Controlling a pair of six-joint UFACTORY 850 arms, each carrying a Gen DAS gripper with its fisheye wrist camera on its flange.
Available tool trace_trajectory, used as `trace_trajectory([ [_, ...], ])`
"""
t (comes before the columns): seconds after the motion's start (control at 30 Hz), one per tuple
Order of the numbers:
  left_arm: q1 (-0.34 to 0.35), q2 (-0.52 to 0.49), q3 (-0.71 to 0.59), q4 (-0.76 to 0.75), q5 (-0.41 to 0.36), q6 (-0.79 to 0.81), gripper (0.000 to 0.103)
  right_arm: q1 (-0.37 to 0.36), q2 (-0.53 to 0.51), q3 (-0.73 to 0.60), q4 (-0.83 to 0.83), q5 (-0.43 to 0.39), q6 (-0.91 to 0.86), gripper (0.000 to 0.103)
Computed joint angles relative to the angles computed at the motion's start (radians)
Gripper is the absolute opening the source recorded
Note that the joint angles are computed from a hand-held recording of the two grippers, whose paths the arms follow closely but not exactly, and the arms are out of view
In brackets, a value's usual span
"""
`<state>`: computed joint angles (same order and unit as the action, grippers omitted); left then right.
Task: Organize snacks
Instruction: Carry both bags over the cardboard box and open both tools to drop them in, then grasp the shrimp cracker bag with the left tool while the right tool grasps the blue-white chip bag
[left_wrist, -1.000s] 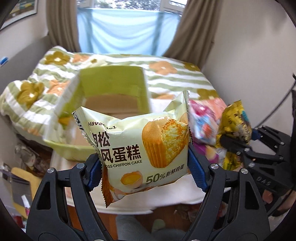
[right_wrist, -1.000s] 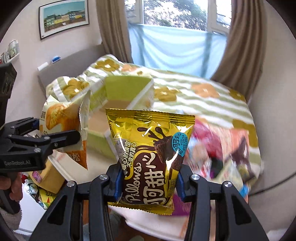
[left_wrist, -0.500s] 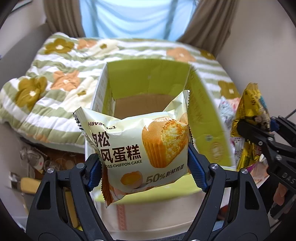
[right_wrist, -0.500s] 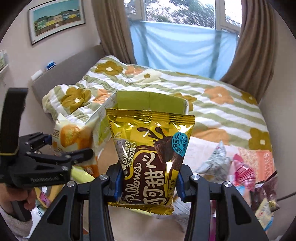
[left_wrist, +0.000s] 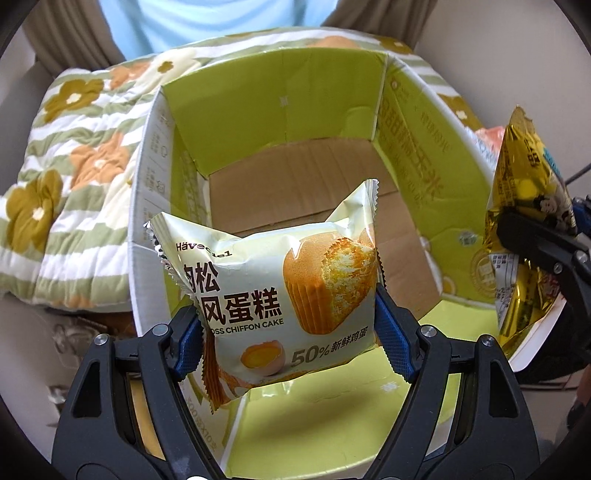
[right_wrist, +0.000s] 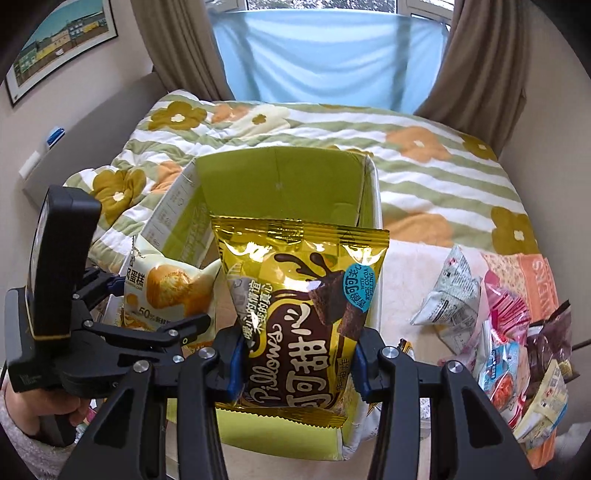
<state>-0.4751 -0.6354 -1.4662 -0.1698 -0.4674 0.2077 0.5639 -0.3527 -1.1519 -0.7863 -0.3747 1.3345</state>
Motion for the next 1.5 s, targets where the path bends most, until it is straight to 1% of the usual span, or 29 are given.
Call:
trace_trajectory([
  [0.1, -0.002, -0.011, -0.015, 0.018, -0.012, -0.006, 0.085, -0.004, -0.007, -0.007, 0.024, -0.005, -0.027, 0.042],
  [0.17, -0.01, -0.007, -0.011, 0.095, 0.005, -0.066, 0.094, -0.01, -0.007, -0.007, 0.038, 0.002, -0.041, 0.042],
  [0.2, -0.014, -0.003, -0.005, 0.125, 0.013, -0.09, 0.102, -0.011, -0.008, -0.009, 0.041, 0.003, -0.044, 0.042],
  [0.27, -0.015, 0.014, 0.011, 0.15, 0.026, -0.107, 0.103, -0.014, -0.014, -0.016, 0.06, 0.0, -0.067, 0.042],
  [0.33, -0.009, 0.032, 0.026, 0.151, 0.017, -0.12, 0.102, -0.018, -0.019, -0.02, 0.088, 0.005, -0.103, 0.042],
  [0.47, 0.01, 0.093, 0.095, 0.09, 0.054, -0.13, 0.102, -0.023, -0.046, -0.049, 0.204, 0.01, -0.252, 0.042],
  [0.6, 0.008, 0.116, 0.128, 0.194, 0.082, -0.26, 0.102, -0.025, -0.088, -0.085, 0.316, 0.011, -0.396, 0.042],
  [0.7, 0.017, 0.127, 0.143, 0.188, 0.089, -0.285, 0.102, -0.024, -0.103, -0.093, 0.369, 0.034, -0.473, 0.043],
  [0.8, 0.022, 0.147, 0.164, 0.203, 0.107, -0.321, 0.102, -0.022, -0.11, -0.095, 0.351, 0.039, -0.463, 0.045],
  [0.83, 0.021, 0.152, 0.169, 0.228, 0.111, -0.347, 0.102, -0.023, -0.111, -0.093, 0.374, 0.043, -0.479, 0.054],
  [0.87, 0.019, 0.157, 0.174, 0.258, 0.114, -0.377, 0.102, -0.024, -0.111, -0.091, 0.39, 0.048, -0.488, 0.075],
  [0.9, 0.018, 0.168, 0.187, 0.286, 0.127, -0.399, 0.103, -0.025, -0.107, -0.08, 0.392, 0.065, -0.48, 0.086],
  [0.93, 0.018, 0.177, 0.199, 0.314, 0.138, -0.428, 0.103, -0.025, -0.101, -0.07, 0.357, 0.072, -0.429, 0.096],
  [1.0, 0.021, 0.191, 0.218, 0.328, 0.148, -0.452, 0.103, -0.028, -0.086, -0.043, 0.333, 0.103, -0.389, 0.102],
  [1.1, 0.028, 0.209, 0.244, 0.264, 0.171, -0.408, 0.103, -0.025, -0.061, -0.004, 0.231, 0.137, -0.253, 0.102],
  [1.17, 0.031, 0.222, 0.263, 0.252, 0.189, -0.396, 0.103, -0.02, -0.053, 0.003, 0.219, 0.138, -0.234, 0.102],
  [1.33, 0.028, 0.246, 0.296, 0.292, 0.233, -0.427, 0.103, 0.009, -0.018, 0.028, -0.014, 0.096, 0.005, 0.102],
  [1.4, 0.022, 0.256, 0.308, 0.362, 0.25, -0.493, 0.103, 0.017, 0.004, 0.047, -0.091, 0.091, 0.099, 0.102],
  [1.5, 0.016, 0.267, 0.32, 0.413, 0.268, -0.532, 0.103, 0.03, 0.039, 0.077, -0.218, 0.087, 0.246, 0.102],
])
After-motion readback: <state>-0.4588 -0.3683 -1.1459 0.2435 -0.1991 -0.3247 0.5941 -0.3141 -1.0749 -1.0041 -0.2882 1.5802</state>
